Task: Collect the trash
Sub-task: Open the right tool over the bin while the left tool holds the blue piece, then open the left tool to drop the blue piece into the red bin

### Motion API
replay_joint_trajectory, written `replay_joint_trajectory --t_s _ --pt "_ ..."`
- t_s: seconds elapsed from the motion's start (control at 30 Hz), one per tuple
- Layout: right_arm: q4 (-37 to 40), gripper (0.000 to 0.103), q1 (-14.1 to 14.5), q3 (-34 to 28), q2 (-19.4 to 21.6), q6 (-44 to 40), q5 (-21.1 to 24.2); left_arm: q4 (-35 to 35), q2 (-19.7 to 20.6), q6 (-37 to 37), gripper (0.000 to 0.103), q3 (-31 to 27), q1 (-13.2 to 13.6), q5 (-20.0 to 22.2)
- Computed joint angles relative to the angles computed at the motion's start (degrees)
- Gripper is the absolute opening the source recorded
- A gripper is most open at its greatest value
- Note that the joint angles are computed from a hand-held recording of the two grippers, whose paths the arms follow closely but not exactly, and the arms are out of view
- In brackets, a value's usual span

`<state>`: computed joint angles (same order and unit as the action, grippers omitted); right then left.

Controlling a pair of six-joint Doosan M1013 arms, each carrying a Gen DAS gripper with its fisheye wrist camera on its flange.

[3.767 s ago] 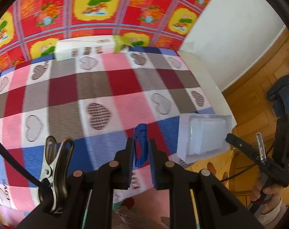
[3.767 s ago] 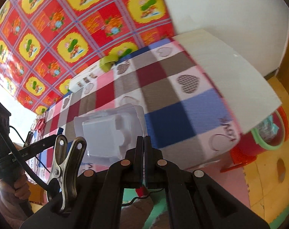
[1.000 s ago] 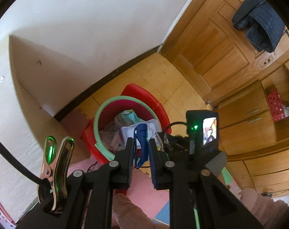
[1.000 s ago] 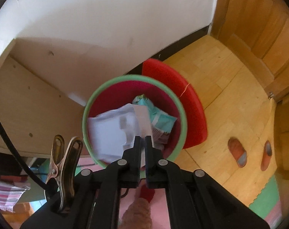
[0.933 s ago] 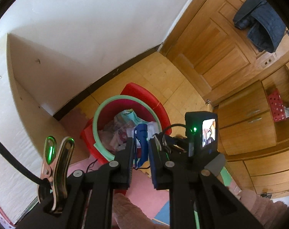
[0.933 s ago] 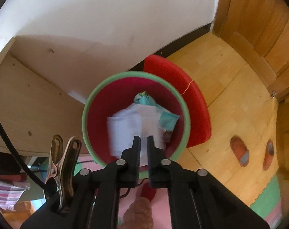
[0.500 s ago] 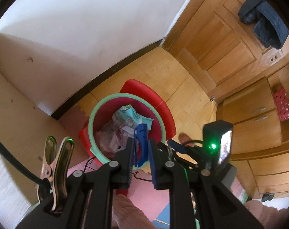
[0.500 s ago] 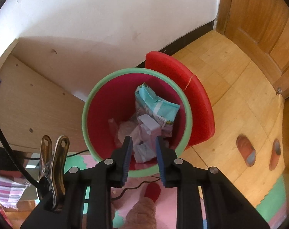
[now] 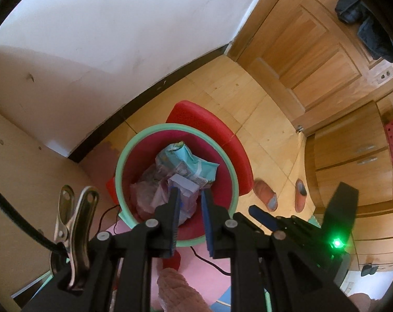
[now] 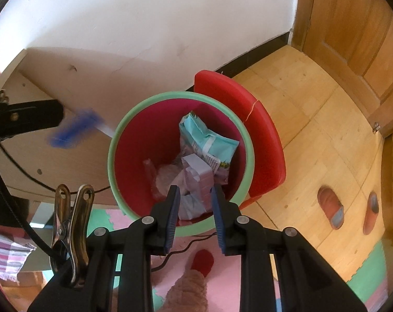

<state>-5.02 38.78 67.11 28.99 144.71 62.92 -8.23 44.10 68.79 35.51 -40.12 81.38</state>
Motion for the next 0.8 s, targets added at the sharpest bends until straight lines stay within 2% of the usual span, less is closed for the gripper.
replay_joint_trajectory --t_s 0.03,0.2,0.27,0.8 --pt "-0.33 0.026 0.07 0.04 -0.1 0.14 0.02 -0.1 0.05 0.13 0.017 -0.13 -0.01 0.04" --pt "-1.24 0.026 0.09 0.33 -0.52 0.46 -0.32 0.84 0.32 0.63 0.038 -0.75 -0.31 0.13" --pt "-1.29 0.026 0.09 0.49 -0.67 0.37 -0.74 1.38 0.57 0.56 0.041 -1.36 -0.44 0.83" --pt "-1.07 0.027 0.6 1.11 -1.72 -1.94 -2.09 2.2 -1.36 -1.36 0.042 0.73 -1.02 1.21"
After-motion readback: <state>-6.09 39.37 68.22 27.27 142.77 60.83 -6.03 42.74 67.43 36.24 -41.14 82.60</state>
